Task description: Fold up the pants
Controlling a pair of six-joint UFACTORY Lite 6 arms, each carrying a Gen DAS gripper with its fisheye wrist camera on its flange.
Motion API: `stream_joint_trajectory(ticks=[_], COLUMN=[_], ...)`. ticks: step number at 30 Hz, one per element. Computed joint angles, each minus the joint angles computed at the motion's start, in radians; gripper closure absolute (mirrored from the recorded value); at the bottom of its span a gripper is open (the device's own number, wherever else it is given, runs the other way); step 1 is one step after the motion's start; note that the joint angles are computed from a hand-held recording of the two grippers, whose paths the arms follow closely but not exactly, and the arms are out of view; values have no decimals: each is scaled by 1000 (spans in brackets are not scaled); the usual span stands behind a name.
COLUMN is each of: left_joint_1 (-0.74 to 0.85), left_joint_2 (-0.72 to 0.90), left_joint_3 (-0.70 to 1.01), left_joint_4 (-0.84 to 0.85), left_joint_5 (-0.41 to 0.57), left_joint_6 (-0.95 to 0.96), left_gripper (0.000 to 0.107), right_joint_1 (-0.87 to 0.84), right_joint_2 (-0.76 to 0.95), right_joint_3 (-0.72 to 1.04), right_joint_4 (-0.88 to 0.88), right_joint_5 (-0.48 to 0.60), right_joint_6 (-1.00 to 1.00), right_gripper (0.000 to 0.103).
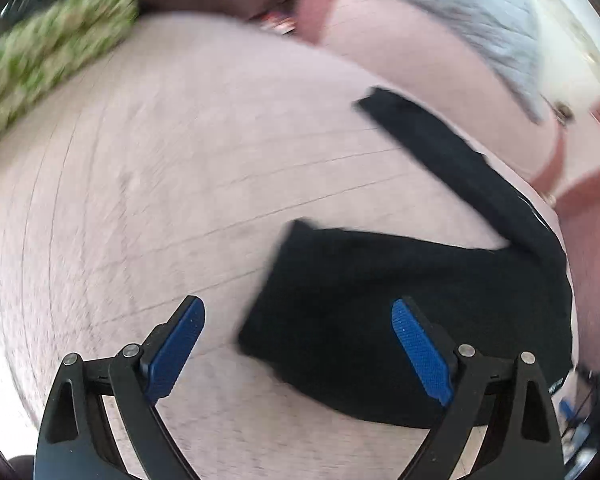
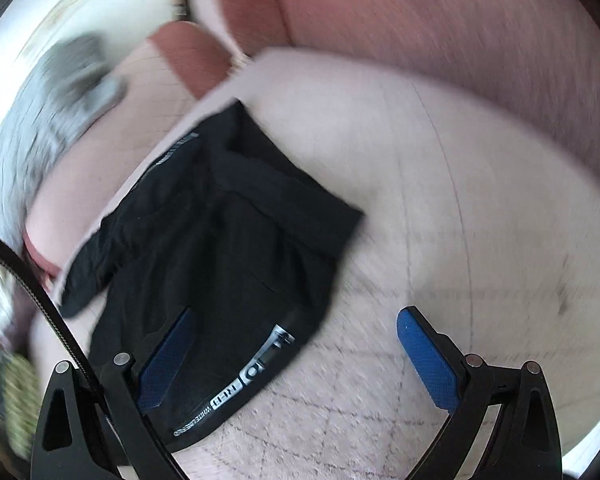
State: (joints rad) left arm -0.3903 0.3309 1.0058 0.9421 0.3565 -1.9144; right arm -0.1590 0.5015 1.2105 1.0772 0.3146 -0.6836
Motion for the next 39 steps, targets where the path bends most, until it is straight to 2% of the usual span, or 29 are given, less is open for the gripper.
stream_joint_trajectory(ticks=[3, 4, 8, 10, 11, 12, 13, 14, 15, 16, 18, 21, 23, 25, 28, 33, 35, 36, 37, 39], left_joint_1=[2, -24, -103, -128, -132, -145, -154, -142, -125, -89, -21, 22, 35, 19, -16, -72, -84, -89, -83, -66], left_joint_2=[-24, -4, 170, 216, 215, 236, 244, 224, 205, 153, 110, -33, -94, -132, -138, -107, -100, -113, -148, -214], left_joint_3=[-98, -76, 143, 206, 209, 250, 268, 245, 226, 166, 111, -60, -119, -134, -113, -68, -65, -88, -135, -218], left_joint_4=[157, 157, -79, -58, -29, -42, -41, -43, -42, -70, -93, -2, -56, -144, -171, -253, -285, -266, -236, -166], left_joint_5=[-50, -17, 41, 19, 2, 27, 52, 62, 30, -24, -120, -226, -269, -238, -187, -83, -40, -34, -54, -108], left_joint_6=[-144, -130, 178, 179, 153, 164, 163, 163, 154, 172, 189, 52, 96, 186, 211, 244, 256, 217, 164, 54], left_gripper=[13, 12, 12, 13, 24, 35, 62, 79, 86, 92, 92, 93, 93, 93, 93, 90, 85, 84, 82, 76], right_joint_1=[3, 8, 22, 28, 30, 34, 38, 45, 49, 42, 16, -1, -3, -7, -36, -116, -132, -146, -162, -169], right_joint_2=[-10, -5, 17, 21, 33, 45, 54, 60, 68, 79, 77, 11, -46, -87, -120, -178, -184, -194, -203, -243], right_joint_3=[-10, -10, -14, -7, 3, 13, 20, 27, 36, 47, 34, -28, -78, -113, -148, -258, -282, -299, -310, -324], right_joint_4=[93, 121, 222, 246, 250, 252, 263, 260, 244, 243, 319, 410, 423, 396, 355, 380, 355, 353, 362, 319], right_joint_5=[-1, 11, 20, 27, 24, 18, 11, 4, -2, 16, 66, 85, 86, 80, 93, 131, 113, 108, 121, 96], right_joint_6=[-91, -123, -218, -234, -239, -243, -259, -264, -258, -262, -331, -439, -471, -466, -442, -489, -460, -455, -459, -412], right_gripper=[1, 1, 2, 10, 17, 21, 34, 54, 65, 84, 85, 87, 87, 87, 87, 86, 77, 77, 76, 67])
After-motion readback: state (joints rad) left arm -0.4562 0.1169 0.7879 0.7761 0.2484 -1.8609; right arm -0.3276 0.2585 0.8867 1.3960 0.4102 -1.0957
